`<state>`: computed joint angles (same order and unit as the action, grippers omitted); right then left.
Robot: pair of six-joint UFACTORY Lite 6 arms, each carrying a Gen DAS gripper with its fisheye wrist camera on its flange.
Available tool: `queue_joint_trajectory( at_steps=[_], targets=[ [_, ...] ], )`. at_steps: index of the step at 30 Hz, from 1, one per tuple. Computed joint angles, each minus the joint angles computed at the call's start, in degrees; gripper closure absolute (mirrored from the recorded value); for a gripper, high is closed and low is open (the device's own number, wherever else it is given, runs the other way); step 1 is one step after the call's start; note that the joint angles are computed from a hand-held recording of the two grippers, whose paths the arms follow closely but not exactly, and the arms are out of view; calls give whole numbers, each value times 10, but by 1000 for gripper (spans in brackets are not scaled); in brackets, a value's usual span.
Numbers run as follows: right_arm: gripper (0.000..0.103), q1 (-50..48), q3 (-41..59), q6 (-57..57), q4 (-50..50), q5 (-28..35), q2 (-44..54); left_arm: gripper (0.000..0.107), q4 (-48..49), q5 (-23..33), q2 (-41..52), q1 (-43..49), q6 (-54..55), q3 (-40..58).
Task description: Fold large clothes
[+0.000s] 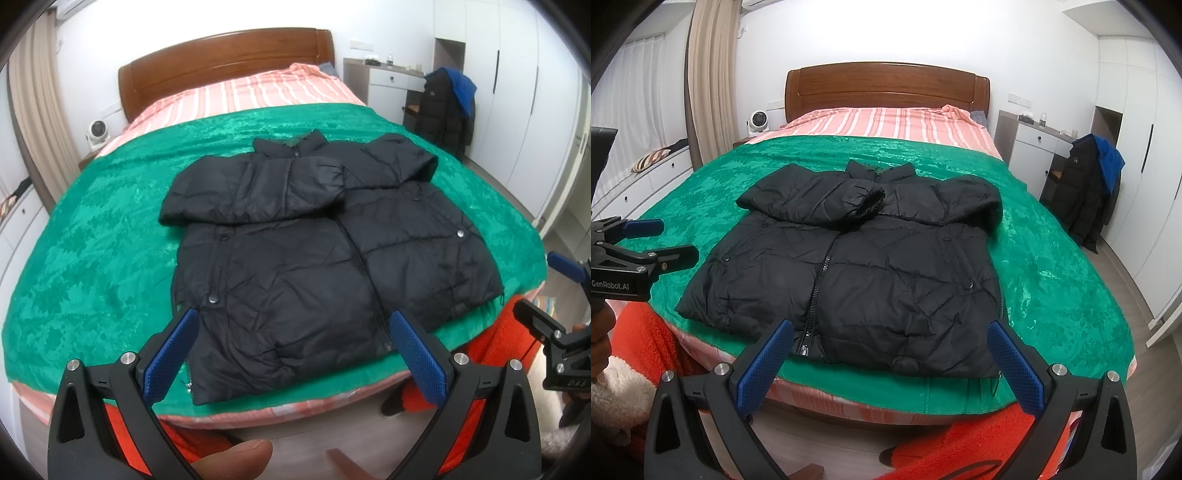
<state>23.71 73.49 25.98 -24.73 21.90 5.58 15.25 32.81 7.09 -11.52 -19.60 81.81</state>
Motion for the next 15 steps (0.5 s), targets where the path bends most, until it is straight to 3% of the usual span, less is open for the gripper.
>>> queue_joint_trajectory(
  at_steps=[15],
  targets=[
    [0, 3, 3, 2, -20, 5, 12, 4, -9, 7, 15, 2, 9, 15]
  ],
)
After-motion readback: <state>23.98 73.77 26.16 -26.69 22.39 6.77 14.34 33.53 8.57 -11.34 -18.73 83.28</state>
